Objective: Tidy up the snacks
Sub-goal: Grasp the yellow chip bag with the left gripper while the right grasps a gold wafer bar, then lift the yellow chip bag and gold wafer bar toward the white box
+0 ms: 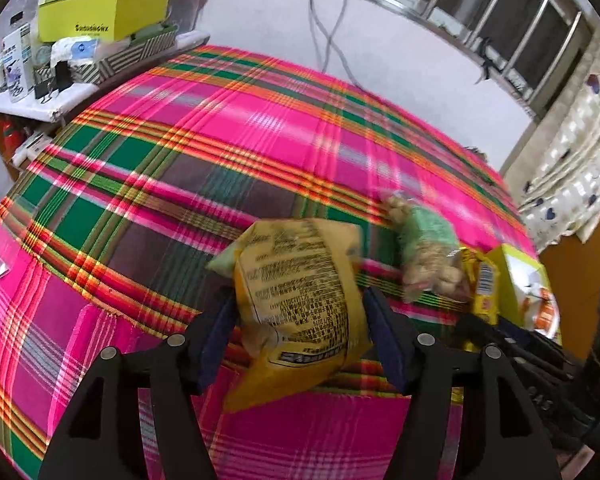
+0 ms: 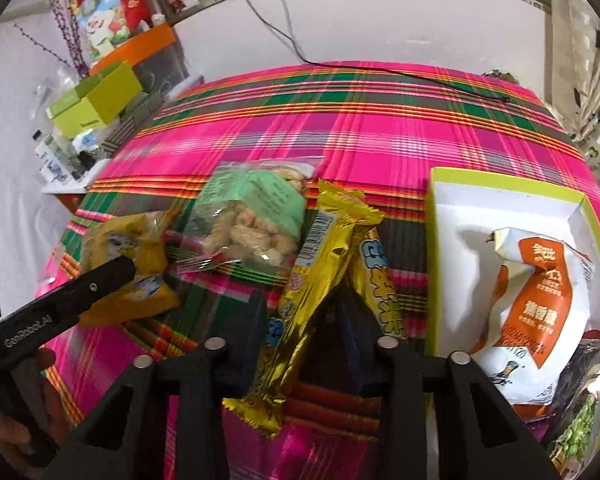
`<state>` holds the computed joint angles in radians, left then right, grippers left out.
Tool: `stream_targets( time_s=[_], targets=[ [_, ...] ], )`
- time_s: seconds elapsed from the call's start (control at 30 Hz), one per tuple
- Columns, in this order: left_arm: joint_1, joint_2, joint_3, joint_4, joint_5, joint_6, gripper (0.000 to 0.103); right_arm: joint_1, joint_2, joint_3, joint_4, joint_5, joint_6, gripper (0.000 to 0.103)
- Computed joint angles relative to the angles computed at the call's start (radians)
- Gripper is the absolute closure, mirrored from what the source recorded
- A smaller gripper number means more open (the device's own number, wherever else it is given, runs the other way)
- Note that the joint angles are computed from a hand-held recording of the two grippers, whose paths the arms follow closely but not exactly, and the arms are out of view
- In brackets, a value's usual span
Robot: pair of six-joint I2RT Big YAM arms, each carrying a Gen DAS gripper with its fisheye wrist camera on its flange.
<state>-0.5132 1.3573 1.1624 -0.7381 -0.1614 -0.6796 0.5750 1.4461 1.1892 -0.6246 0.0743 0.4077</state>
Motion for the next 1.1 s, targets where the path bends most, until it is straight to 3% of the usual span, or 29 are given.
stream_targets(
  time_s=[0.13, 0.23, 0.5, 0.83, 1.1],
  targets=[
    [0.006, 0.013, 0.003, -0.006, -0.003, -0.009, 0.038, -0.007, -0.002, 0.000, -0.009, 0.009, 0.003, 0.083],
    [0.003, 0.005, -0.006, 0.004, -0.006, -0.014, 0.044, -0.009, -0.010, -0.010, 0.000, 0.000, 0.003, 0.083],
    [-0.007, -0.063, -0.059, 0.040, -0.027, -0.011, 0.046, -0.002, -0.051, -0.049, 0.024, -0.014, 0.003, 0.084],
    [-0.072, -0.159, -0.102, 0.034, -0.055, -0.016, 0.046, 0.017, -0.198, -0.157, 0.077, -0.047, 0.022, 0.084],
    [-0.168, -0.212, -0.113, 0.022, -0.069, -0.025, 0.046, 0.058, -0.327, -0.217, 0.070, 0.003, 0.019, 0.084]
  ],
)
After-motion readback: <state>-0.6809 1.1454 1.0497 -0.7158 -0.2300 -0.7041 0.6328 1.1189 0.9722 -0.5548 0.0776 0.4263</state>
